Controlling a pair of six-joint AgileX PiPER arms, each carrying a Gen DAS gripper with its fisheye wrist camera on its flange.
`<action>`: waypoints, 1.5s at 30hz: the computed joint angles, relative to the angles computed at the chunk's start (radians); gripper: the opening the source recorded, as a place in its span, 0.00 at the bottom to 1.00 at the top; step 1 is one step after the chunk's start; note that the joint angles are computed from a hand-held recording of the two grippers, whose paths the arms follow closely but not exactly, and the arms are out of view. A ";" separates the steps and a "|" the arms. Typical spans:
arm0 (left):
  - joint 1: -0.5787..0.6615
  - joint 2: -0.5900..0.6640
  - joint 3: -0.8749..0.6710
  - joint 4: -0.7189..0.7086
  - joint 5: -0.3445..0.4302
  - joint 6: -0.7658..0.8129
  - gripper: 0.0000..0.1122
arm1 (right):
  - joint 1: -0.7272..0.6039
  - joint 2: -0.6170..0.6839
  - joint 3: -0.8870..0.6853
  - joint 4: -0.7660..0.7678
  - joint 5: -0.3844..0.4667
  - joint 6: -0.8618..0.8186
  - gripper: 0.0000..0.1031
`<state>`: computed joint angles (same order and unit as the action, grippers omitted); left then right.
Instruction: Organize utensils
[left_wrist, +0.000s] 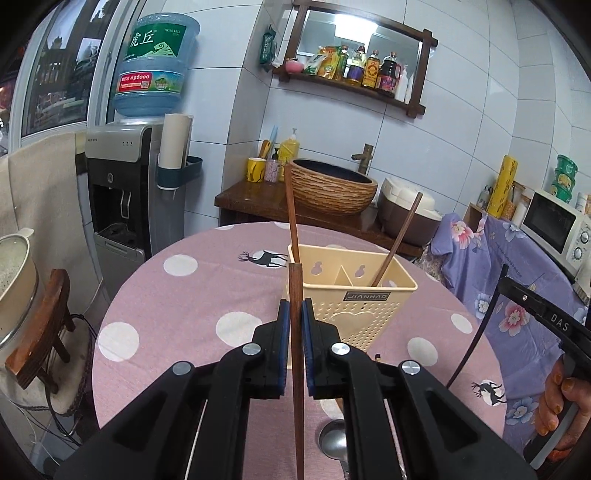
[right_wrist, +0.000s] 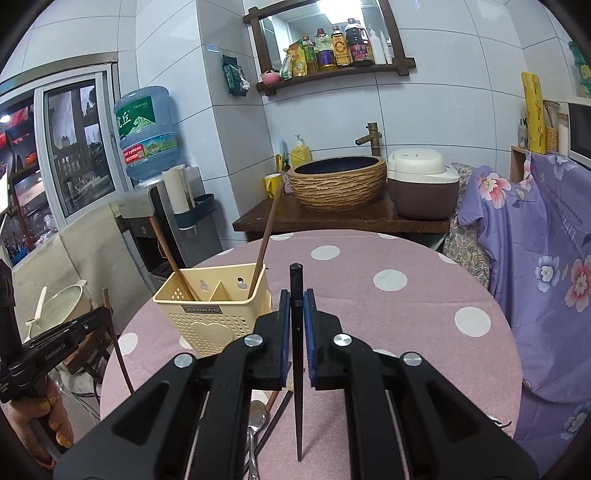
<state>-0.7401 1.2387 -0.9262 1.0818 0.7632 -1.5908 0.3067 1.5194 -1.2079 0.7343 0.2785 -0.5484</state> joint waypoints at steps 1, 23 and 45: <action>0.004 -0.007 0.002 -0.005 -0.007 0.004 0.07 | -0.011 0.000 -0.005 0.033 0.021 -0.029 0.08; 0.062 -0.116 -0.063 -0.086 -0.003 0.199 0.06 | -0.089 0.025 -0.136 0.096 0.204 -0.092 0.08; 0.496 0.013 -0.052 -0.425 -0.156 0.484 0.56 | -0.101 0.068 -0.247 0.030 0.259 -0.028 0.08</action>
<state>-0.2437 1.2514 -0.9780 0.6568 0.6070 -1.1069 0.2053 1.5878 -1.4546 0.7647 0.5370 -0.5762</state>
